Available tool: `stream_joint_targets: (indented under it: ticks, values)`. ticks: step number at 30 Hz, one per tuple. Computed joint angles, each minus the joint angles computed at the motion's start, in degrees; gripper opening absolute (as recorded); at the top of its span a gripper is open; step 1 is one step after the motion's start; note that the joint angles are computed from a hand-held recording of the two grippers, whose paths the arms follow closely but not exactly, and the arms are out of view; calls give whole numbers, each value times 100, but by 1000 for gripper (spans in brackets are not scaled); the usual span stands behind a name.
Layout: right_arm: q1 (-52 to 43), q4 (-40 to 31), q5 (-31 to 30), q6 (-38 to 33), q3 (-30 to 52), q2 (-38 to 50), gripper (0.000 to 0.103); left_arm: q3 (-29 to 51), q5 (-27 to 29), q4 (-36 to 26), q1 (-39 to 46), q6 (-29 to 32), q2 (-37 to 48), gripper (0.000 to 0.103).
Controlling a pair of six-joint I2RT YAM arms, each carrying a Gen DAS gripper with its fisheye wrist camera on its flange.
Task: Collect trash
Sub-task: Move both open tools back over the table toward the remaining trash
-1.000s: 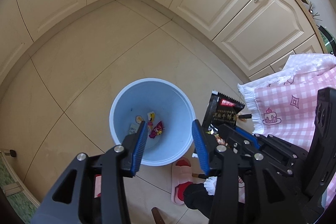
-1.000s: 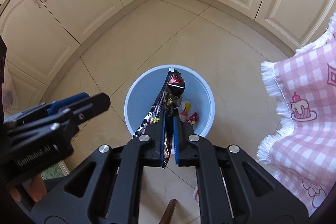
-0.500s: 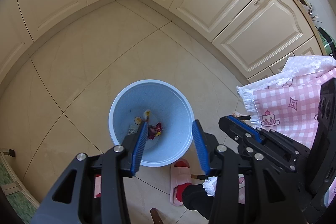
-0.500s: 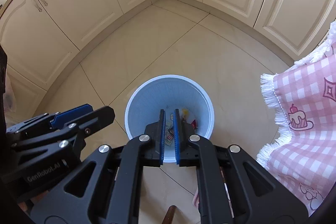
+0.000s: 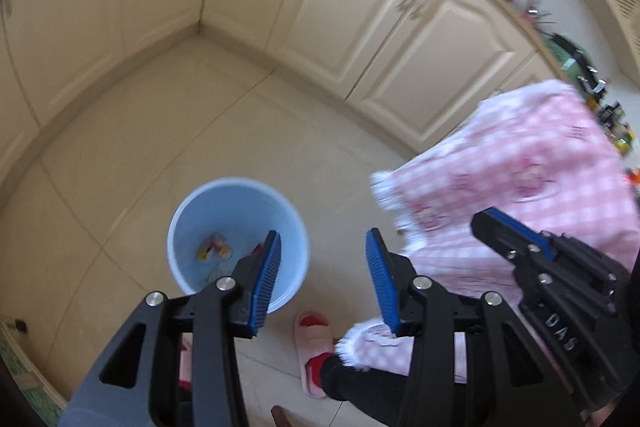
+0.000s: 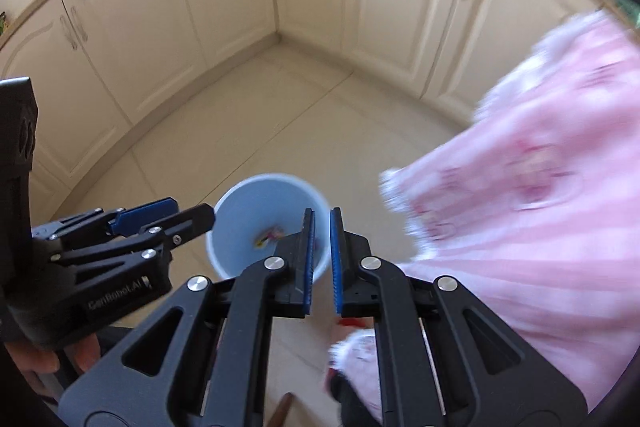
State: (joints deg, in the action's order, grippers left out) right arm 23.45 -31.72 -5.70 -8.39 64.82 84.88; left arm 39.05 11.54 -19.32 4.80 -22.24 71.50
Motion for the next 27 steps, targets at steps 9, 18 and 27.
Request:
stream_joint_targets:
  ticks: [9,18,27]
  values:
    - [-2031,-962,-728,-1010,83,-2212,10,1403,-1575,-1263,-2513,-696,-1018,50]
    - [-5581,-1541,-2974,-2066,764,-2004,44,3592,-2560,-1770,-4727,-945,618,58]
    - [-6966,-1349,-3262,-2165,1696,-491,47,5963,-2273,-2389,-5276,-778,2764,60]
